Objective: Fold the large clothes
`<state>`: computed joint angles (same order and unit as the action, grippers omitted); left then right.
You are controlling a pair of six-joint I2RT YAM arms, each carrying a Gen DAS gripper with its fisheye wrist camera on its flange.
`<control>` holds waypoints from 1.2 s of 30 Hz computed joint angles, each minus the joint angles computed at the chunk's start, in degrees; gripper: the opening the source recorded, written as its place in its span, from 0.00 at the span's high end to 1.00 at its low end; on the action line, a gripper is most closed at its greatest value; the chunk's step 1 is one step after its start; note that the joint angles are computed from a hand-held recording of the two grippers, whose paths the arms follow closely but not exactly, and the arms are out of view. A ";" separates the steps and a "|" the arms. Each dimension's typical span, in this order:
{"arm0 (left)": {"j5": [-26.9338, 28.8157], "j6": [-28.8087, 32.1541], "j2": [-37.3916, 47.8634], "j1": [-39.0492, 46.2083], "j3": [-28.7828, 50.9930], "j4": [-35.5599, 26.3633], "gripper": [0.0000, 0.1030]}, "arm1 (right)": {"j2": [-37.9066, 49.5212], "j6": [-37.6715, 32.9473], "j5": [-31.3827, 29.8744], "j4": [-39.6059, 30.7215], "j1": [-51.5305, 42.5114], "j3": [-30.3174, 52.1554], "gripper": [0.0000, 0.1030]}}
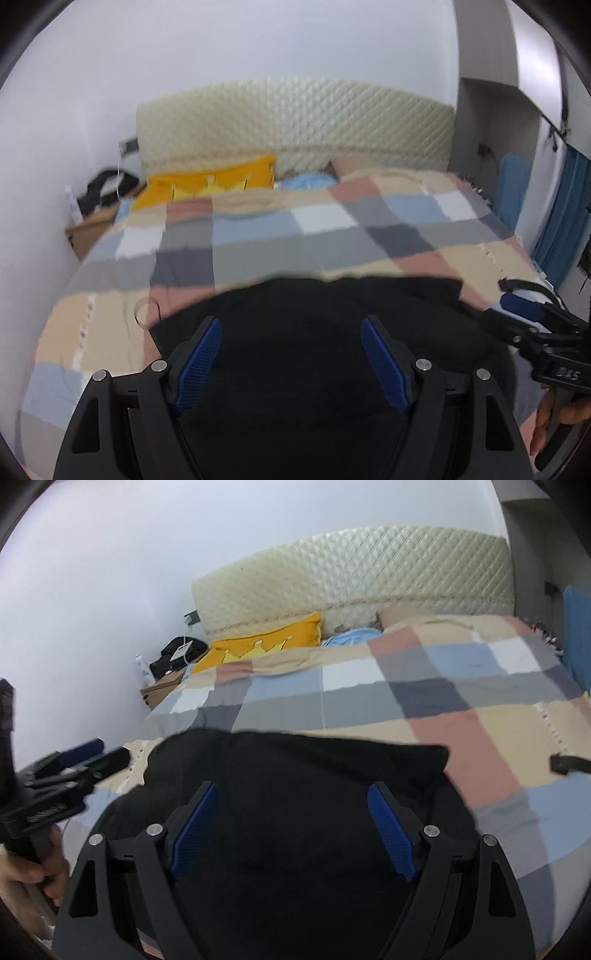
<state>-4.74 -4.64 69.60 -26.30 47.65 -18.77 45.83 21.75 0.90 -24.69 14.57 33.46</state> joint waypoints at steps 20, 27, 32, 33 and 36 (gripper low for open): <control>17.97 3.09 29.73 12.16 6.86 14.23 0.19 | 37.38 -8.90 -9.22 29.43 -8.06 1.05 0.16; 17.69 3.00 32.73 12.10 6.52 17.59 0.16 | 42.51 -8.08 -9.95 33.84 -8.10 1.29 0.12; 17.46 3.16 31.02 12.15 3.44 19.07 0.16 | 39.13 -8.97 -5.11 33.21 -5.08 -0.93 0.12; 16.79 3.03 30.09 11.97 2.46 19.70 0.16 | 37.91 -8.99 -6.39 32.79 -5.86 -1.48 0.12; 13.73 2.40 26.41 11.41 -0.27 20.38 0.16 | 32.53 -8.47 -8.96 29.95 -7.92 -3.41 0.12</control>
<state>8.99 -2.24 96.01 -14.88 47.38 1.62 78.35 13.28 -8.05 5.26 6.65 30.06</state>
